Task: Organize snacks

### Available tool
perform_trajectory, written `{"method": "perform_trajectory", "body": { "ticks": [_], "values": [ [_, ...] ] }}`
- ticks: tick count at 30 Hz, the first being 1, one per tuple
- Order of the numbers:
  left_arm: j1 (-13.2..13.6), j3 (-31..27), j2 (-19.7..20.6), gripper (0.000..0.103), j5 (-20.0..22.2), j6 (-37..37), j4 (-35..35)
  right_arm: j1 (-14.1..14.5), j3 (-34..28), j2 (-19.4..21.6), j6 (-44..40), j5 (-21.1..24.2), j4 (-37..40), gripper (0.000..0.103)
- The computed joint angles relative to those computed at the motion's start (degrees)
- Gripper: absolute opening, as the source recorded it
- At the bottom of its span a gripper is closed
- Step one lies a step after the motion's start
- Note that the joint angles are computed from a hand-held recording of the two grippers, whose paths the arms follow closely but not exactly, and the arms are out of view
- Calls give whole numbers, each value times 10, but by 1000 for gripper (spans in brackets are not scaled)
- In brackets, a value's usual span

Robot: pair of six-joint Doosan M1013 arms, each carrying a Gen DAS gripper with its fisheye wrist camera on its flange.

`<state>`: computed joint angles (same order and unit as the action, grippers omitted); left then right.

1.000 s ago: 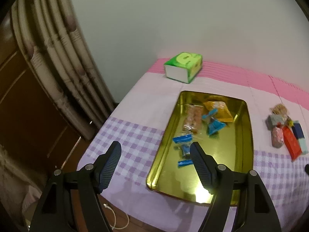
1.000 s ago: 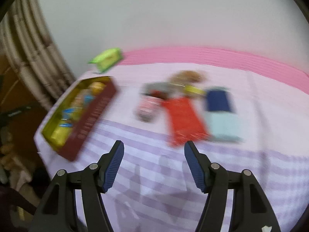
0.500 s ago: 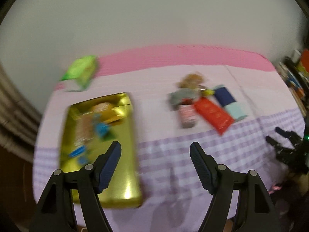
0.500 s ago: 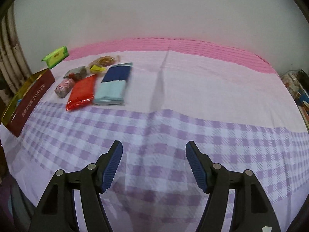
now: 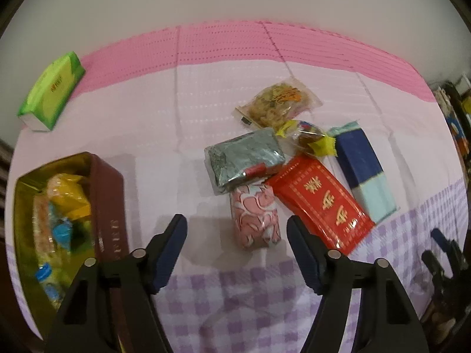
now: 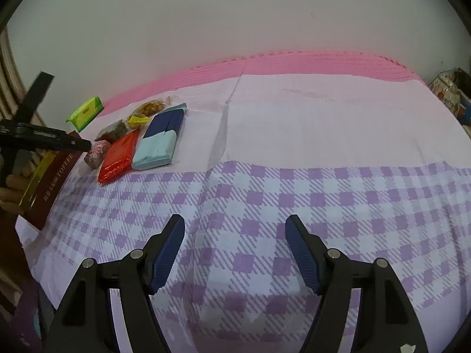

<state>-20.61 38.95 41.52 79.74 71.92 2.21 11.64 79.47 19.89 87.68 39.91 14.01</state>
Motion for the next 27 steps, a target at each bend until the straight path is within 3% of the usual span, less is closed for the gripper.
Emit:
{"method": "perform_trajectory", "body": {
  "ticks": [3,6,12,17,20,23,27],
  "values": [
    [4,-10,11,60,7,-3,-14,0,0,0,-9,-1,8,73],
    [8,-18,20,31,16,3,-34,1,-2,3,-12,-1,8,77],
    [3,29,-6,30,-19,-31,-13,1,-4,5,-14,-2,13,78],
    [0,112,-68,30,-72,-48,-31,6,-4,3,-14,-10,0,78],
    [5,157,-104,30,-95,-56,-53,13,-12,5,-58,-12,30,78],
    [5,189,-131,30,-111,-66,-43,19,-50,24,-132,22,109,78],
    [6,209,-155,30,-128,-74,-37,37,-137,74,-199,99,156,78]
  ]
}}
